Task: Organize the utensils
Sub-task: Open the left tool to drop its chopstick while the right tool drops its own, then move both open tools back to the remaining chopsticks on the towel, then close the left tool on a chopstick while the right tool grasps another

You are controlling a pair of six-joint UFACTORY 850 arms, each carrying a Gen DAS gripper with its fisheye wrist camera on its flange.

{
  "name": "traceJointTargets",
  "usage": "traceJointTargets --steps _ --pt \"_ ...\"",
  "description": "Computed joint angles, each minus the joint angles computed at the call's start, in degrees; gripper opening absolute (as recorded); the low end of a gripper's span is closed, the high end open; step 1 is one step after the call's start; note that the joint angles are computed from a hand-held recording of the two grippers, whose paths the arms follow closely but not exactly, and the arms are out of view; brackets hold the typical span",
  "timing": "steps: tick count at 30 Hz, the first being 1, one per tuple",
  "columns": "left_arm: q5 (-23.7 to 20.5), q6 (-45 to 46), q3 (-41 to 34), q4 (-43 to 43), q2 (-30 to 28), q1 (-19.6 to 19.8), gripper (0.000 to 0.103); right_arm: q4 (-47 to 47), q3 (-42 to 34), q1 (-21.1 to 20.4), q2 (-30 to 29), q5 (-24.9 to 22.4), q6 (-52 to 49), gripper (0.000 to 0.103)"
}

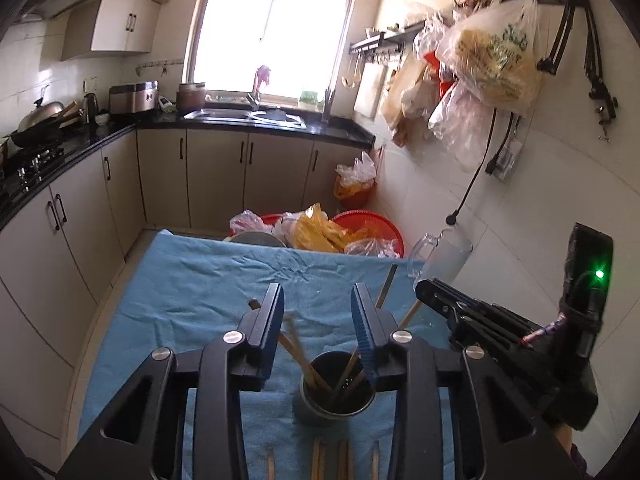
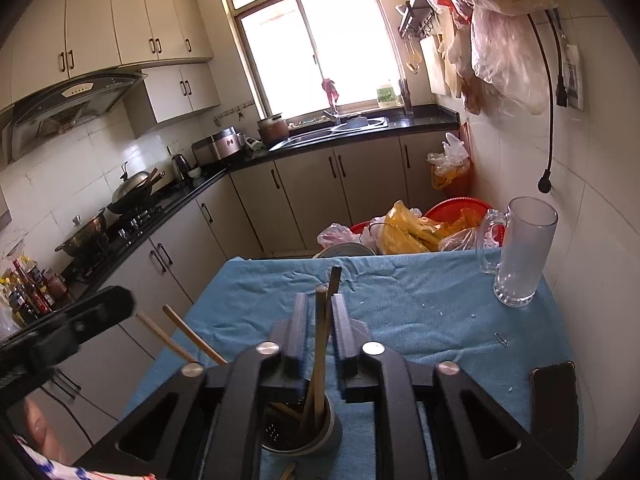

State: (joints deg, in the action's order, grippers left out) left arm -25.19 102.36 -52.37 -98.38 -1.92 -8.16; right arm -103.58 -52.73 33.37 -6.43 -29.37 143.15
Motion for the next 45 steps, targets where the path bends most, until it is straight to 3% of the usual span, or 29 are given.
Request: traceJointTargets --steps 8,14,17,20,24,27,30,36,40,45 --pt "-3.71 0.05 5.90 1.36 6.59 5.74 0.037 5.19 2.66 3.82 4.38 -5.73 -4.48 0.043" --pt "-6.50 -0.04 10.59 2.02 9.73 12.04 0.047 11.50 7.08 6.48 7.43 -7.13 -7.32 0.055" --pt "-5.56 -1.32 12.07 4.90 8.23 13.62 0.047 14.77 9.88 7.18 7.35 -5.23 -7.69 0.055" --pt "-5.80 -4.70 12.69 9.25 5.16 14.20 0.047 15.48 12.54 7.00 5.99 -0.25 -4.76 0.055" --pt "-3.40 -4.02 13.41 11.29 1.19 12.51 0.047 13.55 14.21 6.82 2.34 6.27 0.17 0.055" --pt "-0.10 -5.98 12.75 15.26 -3.16 9.46 0.046 14.20 13.27 7.47 -0.99 8.66 -0.66 0.050" --pt "0.60 -8.69 11.82 18.51 -6.29 7.57 0.040 14.20 11.70 7.80 -3.67 10.16 -1.98 0.044" --pt "5.23 -9.85 9.99 19.22 -11.16 3.18 0.036 21.28 8.20 8.41 -7.86 9.98 -10.96 0.039" --pt "6.57 -13.98 7.67 22.88 -14.24 1.43 0.026 24.43 7.30 7.86 -9.55 10.22 -14.43 0.032" --pt "7.36 -13.60 6.35 22.13 -15.37 0.26 0.026 27.30 5.76 7.38 -10.68 9.24 -18.40 0.029"
